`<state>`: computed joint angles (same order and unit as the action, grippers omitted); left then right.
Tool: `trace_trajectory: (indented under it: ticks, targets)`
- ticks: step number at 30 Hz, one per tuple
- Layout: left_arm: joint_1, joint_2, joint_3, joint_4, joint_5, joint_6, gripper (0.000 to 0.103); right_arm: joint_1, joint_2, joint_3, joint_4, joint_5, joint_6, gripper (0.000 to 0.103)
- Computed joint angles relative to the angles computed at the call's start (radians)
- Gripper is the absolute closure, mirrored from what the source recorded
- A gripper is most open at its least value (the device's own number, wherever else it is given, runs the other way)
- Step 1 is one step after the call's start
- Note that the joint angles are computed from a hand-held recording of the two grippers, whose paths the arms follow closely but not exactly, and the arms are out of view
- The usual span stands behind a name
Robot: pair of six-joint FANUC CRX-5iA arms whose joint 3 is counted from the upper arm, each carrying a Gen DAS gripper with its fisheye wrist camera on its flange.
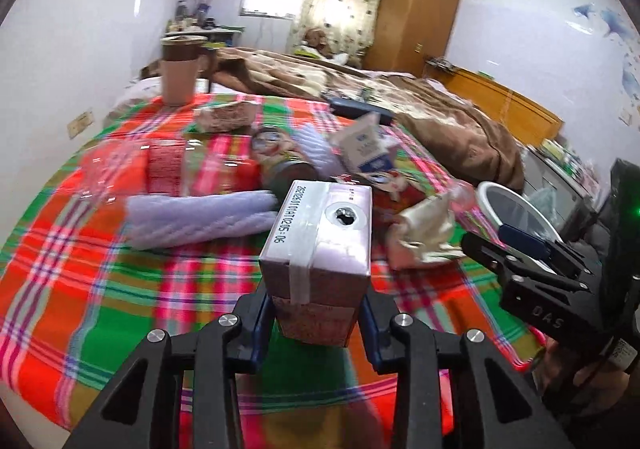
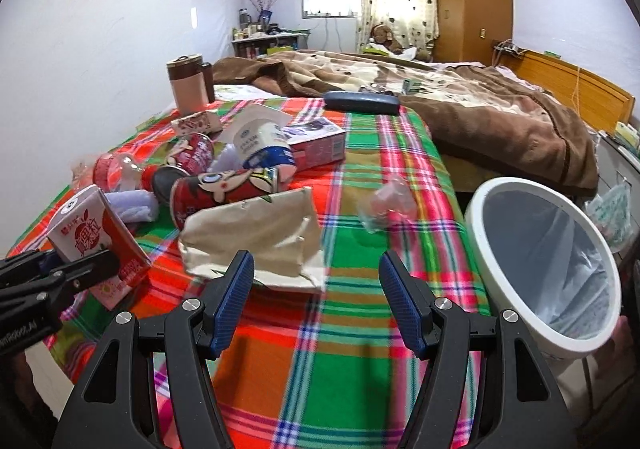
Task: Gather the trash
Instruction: 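Grasp the pink juice carton with the left tool while the right tool grasps the beige paper bag, then carry the carton and bag over the white bin and open both tools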
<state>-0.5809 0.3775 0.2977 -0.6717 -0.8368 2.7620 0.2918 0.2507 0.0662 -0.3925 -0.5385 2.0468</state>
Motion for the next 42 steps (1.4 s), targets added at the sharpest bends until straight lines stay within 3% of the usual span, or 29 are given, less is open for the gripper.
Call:
trace_trajectory:
  ticks: [4,13,16,20,23,30,34,42]
  targets:
    - [-0.004,-0.022,-0.024,-0.034,-0.031,0.045,0.066,-0.020,0.030,0.064,-0.089,-0.092,0.068,0.037]
    - [0.011,-0.058,-0.080,-0.036,-0.023,0.090,0.066,-0.011,0.092,0.158,-0.070,-0.138,0.079,0.037]
    - [0.015,-0.055,-0.079,-0.029,-0.018,0.081,0.066,-0.073,0.178,0.316,-0.197,-0.346,0.168,0.036]
    - [0.021,-0.058,-0.086,-0.023,-0.003,0.078,0.066,-0.096,0.228,0.396,-0.241,-0.445,0.219,0.036]
    - [0.027,-0.058,-0.087,-0.015,0.002,0.076,0.066,-0.149,0.351,0.582,-0.351,-0.693,0.175,0.036]
    - [0.028,-0.057,-0.082,-0.008,-0.002,0.068,0.066,-0.148,0.348,0.564,-0.378,-0.719,0.133,0.036]
    - [0.027,-0.057,-0.083,-0.009,-0.003,0.068,0.066,-0.157,0.337,0.544,-0.382,-0.727,0.121,0.064]
    - [0.015,-0.057,-0.075,-0.025,-0.022,0.083,0.066,-0.200,0.315,0.526,-0.441,-0.758,0.140,0.082]
